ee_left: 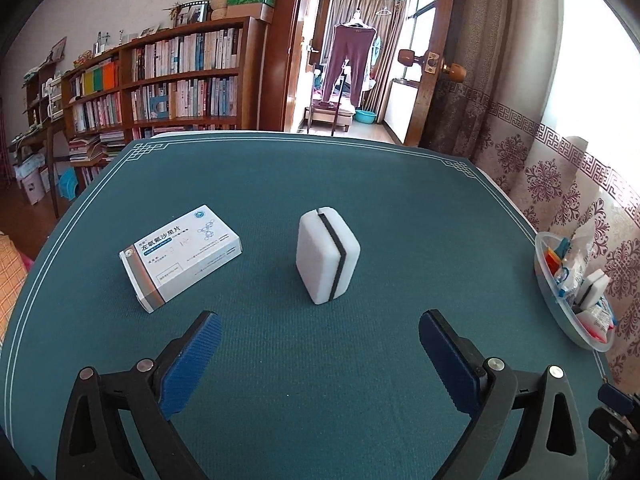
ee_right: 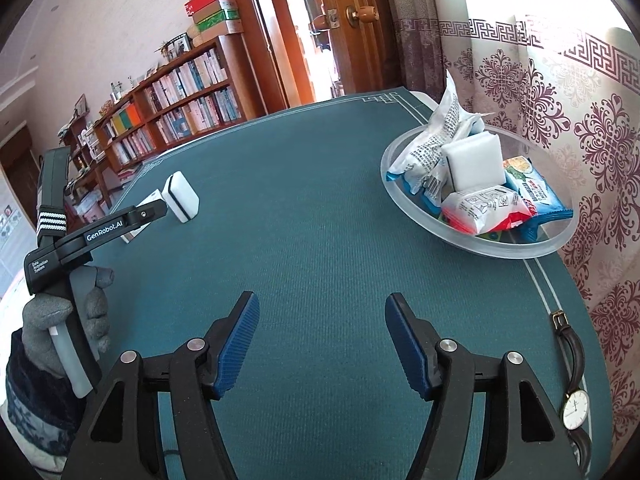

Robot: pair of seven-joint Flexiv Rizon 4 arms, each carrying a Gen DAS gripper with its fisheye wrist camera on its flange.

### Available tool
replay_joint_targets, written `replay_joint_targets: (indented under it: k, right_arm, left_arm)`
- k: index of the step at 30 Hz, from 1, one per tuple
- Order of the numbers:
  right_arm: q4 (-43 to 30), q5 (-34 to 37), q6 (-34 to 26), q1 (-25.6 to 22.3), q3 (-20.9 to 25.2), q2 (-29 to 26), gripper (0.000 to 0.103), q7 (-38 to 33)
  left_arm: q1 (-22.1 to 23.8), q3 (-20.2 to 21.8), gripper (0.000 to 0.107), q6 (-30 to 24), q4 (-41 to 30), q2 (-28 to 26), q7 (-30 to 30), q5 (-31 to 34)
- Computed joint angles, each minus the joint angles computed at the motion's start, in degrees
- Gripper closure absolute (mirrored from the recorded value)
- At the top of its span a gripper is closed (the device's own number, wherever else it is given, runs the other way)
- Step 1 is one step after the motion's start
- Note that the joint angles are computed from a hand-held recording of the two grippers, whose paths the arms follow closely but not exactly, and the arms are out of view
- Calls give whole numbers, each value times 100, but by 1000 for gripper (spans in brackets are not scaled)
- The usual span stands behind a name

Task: Organize objects
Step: 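Withdraw both tools from the bowl toward the medicine box and sponge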

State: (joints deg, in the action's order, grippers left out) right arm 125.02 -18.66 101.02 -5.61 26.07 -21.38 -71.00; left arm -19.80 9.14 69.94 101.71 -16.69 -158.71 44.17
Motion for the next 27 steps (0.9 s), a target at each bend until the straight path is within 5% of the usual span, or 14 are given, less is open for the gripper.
replay_joint_targets:
  k: [18,27]
  right_arm:
    - [-232,378,-486,301,216,-140,30,-454]
    - [-331,778,-661,700,0,-121,30,-744]
  left_arm:
    - [690,91,5,-238,550,447,-364,662]
    - [1180,17,5,235,467,210,385,366]
